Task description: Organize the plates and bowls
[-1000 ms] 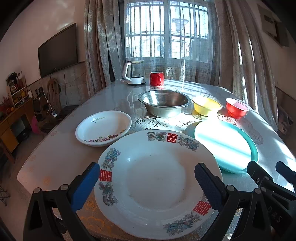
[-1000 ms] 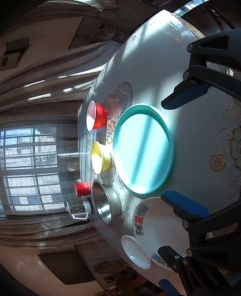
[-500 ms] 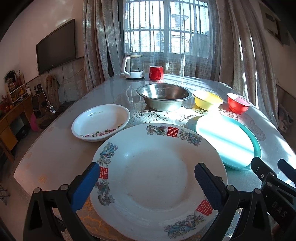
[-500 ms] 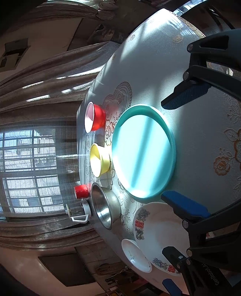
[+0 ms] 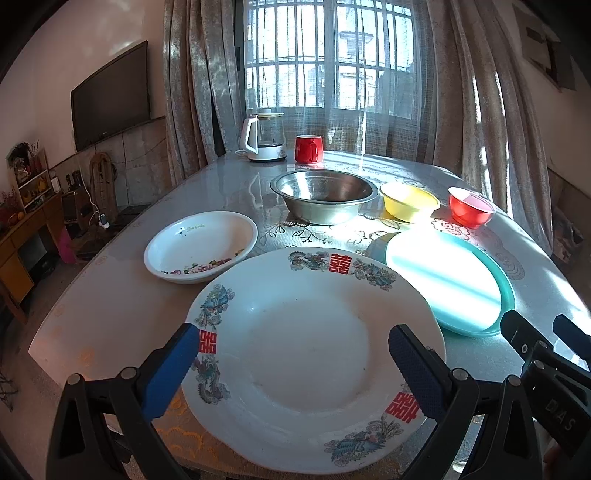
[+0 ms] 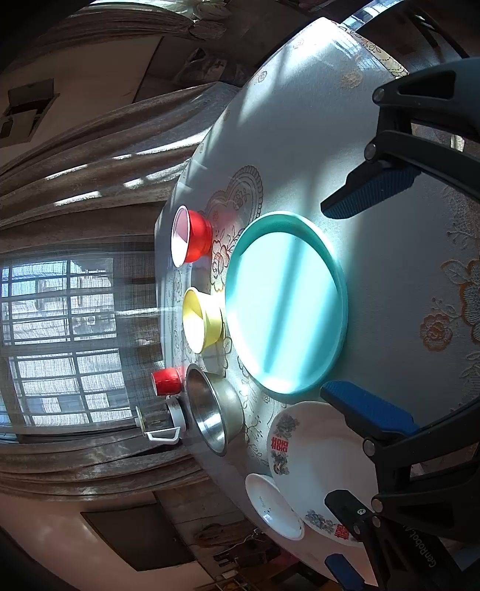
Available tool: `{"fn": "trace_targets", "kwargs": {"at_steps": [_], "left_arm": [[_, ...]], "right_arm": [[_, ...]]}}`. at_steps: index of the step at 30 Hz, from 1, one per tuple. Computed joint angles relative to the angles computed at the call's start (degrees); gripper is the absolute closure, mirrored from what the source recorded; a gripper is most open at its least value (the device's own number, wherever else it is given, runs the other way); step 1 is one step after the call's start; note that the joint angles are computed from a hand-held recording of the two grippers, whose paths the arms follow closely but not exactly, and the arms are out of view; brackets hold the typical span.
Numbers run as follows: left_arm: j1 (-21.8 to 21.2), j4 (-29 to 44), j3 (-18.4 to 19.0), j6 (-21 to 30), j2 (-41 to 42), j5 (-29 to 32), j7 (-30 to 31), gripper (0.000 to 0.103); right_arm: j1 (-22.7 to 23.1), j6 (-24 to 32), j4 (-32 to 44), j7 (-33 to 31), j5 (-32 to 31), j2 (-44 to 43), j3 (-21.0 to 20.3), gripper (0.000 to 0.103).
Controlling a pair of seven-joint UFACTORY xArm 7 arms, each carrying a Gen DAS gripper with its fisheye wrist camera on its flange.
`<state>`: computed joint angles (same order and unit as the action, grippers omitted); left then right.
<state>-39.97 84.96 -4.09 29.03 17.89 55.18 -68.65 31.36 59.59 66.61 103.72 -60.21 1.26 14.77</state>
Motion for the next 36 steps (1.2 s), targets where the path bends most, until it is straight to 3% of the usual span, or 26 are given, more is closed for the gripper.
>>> {"fn": "trace_targets", "kwargs": {"at_steps": [36], "left_arm": [[0.1,-0.7,-0.5,-0.5,-0.5,-0.3,0.6,0.0]], "right_arm": [[-0.6,-0.2,-1.6,1.5,-0.4,-1.4,0.5,0.012]]}}
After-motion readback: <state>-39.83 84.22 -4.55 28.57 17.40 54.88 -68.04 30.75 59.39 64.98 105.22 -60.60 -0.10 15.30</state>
